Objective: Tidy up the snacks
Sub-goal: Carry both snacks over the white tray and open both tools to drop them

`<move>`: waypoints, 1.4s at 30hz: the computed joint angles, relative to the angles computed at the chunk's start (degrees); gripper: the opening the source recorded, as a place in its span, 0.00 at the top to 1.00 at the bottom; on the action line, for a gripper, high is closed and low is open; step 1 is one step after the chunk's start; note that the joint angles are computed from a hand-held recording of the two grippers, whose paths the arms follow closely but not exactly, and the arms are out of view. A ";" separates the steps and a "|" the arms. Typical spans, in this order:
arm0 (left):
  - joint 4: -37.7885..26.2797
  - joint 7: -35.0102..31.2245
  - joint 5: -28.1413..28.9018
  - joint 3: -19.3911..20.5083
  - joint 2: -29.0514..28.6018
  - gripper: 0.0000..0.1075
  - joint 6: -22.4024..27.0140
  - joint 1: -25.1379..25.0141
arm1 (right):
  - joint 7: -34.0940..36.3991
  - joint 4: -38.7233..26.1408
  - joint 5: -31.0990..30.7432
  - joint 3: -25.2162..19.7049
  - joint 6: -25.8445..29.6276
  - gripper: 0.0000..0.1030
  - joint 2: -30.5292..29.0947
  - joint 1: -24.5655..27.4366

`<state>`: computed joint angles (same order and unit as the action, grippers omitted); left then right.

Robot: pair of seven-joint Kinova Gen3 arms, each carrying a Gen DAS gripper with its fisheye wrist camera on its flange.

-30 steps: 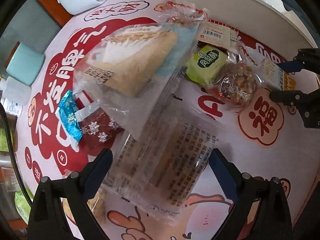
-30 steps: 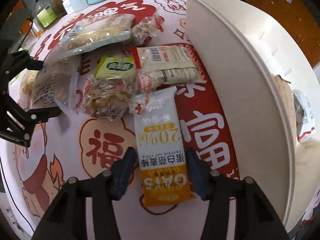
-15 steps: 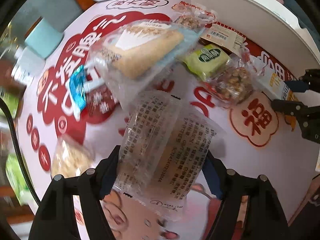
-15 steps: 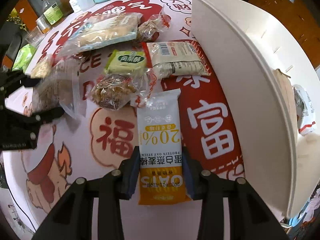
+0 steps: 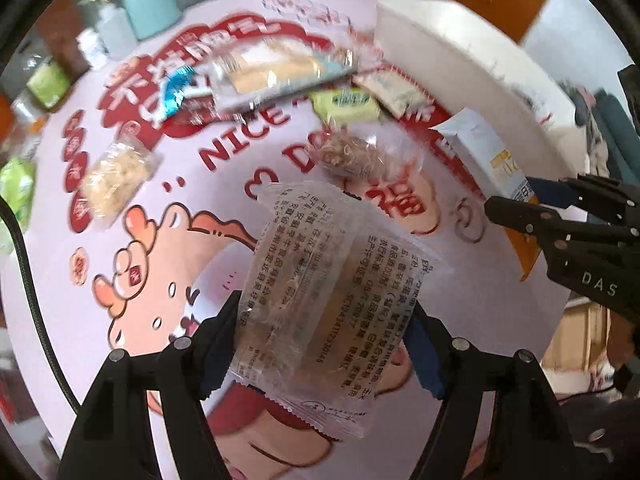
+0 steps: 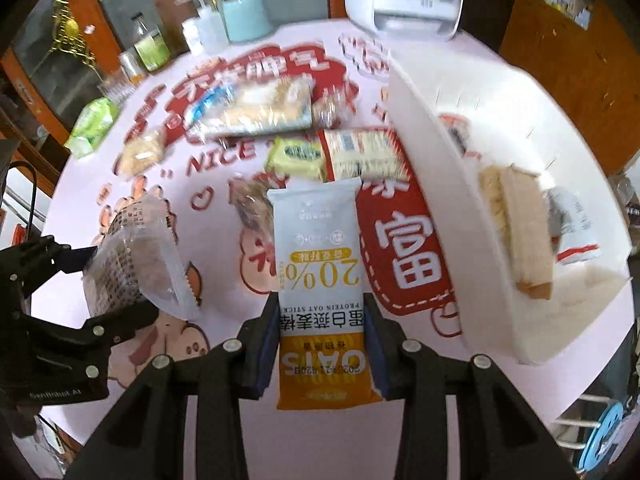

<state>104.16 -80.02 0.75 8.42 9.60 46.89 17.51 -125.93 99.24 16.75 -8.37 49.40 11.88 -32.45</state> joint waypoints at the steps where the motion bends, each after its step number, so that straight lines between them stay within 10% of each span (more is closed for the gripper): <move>1: 0.08 1.43 -0.54 -0.08 -0.85 0.32 -0.18 0.54 | -0.18 0.35 0.62 -0.04 -0.14 0.62 -1.31 -0.25; 8: -4.43 12.21 -8.19 1.27 -3.62 0.32 -1.50 4.59 | 6.02 1.49 -1.56 5.67 -2.33 0.62 -8.02 -3.55; 24: -41.25 40.07 -27.62 -3.24 16.98 0.31 15.14 24.54 | 43.30 -11.03 -18.87 -6.83 -4.44 0.62 -5.10 36.42; 31: -59.83 39.52 -23.42 -6.72 29.43 0.30 21.32 26.94 | 53.65 -20.58 -27.08 6.45 -2.40 0.61 2.43 31.03; 42: -87.09 34.57 -18.94 -12.34 43.34 0.14 36.76 28.73 | 53.73 -30.18 -27.39 2.52 4.44 0.43 11.41 35.40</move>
<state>17.07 -45.45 -18.19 -3.92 52.94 83.64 46.24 -72.20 69.06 -10.64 -5.85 53.84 23.29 2.96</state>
